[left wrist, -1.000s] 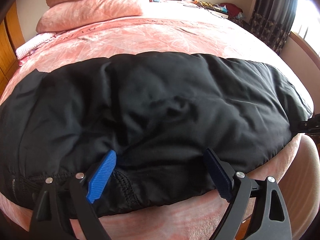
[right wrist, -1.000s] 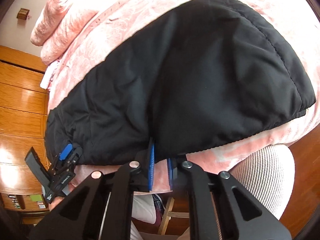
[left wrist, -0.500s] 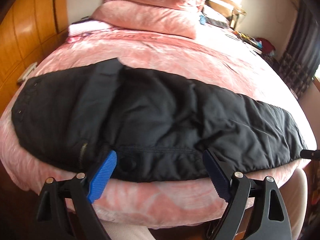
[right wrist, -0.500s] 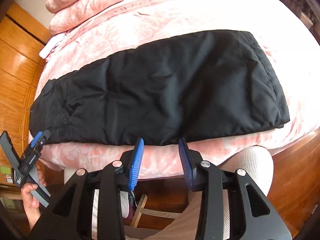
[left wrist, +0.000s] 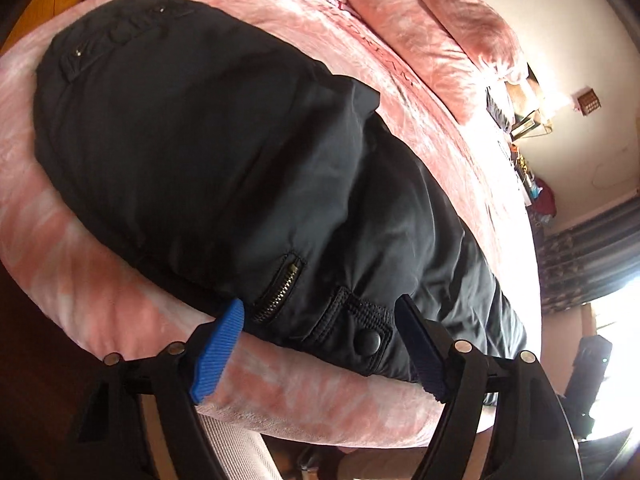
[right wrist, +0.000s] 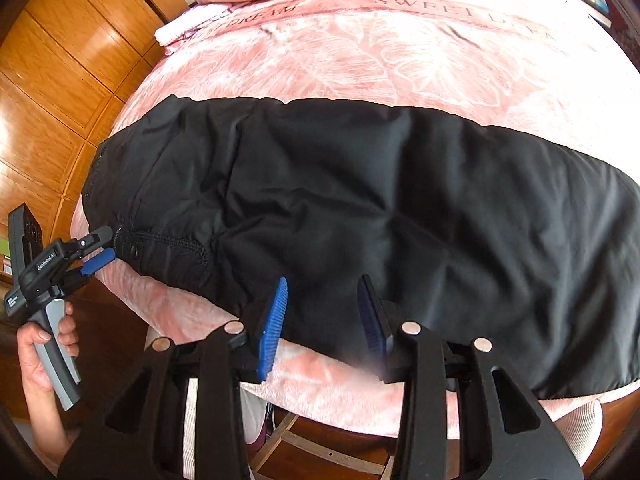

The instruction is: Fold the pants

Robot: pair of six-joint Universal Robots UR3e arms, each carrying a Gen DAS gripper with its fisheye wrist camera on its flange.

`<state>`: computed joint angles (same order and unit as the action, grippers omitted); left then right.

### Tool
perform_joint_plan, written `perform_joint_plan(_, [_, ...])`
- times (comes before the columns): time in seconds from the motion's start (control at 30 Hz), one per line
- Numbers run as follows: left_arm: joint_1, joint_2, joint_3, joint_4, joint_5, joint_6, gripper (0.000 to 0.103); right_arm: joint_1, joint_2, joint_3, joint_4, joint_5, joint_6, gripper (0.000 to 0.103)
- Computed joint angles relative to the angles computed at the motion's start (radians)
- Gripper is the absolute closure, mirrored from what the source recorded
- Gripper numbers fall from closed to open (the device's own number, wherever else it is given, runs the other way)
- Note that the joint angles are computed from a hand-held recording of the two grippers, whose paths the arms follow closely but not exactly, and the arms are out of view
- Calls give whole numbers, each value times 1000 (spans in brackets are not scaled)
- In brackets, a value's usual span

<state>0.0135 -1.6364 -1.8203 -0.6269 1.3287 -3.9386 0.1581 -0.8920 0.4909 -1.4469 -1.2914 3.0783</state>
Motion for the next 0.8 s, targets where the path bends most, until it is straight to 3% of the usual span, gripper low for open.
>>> perform_joint_plan(0.13, [53,13,-79,90,-75,-50,27,25,85,-110,31,-2,-14,65])
perform_joint_plan(0.17, [65,20,-102,113,-86,-77,31,31,95,-115,30,-15,-20,65])
perform_joint_plan(0.33, [142,100,-250,226,-139,-175,42,38,78,-23,-12,-44,-31,65])
perform_joint_plan(0.47, [151,100,-256,206,-124,-169,40,37,56,39,-50,-47,-41,65])
perform_joint_plan(0.53, [143,103,-254,176,-91,-217,38,40,62,31,-47,-54,-43,64])
perform_joint_plan(0.8, [190,59,-318,358,-147,-226,35,51,58,51,-65,-73,-64,59])
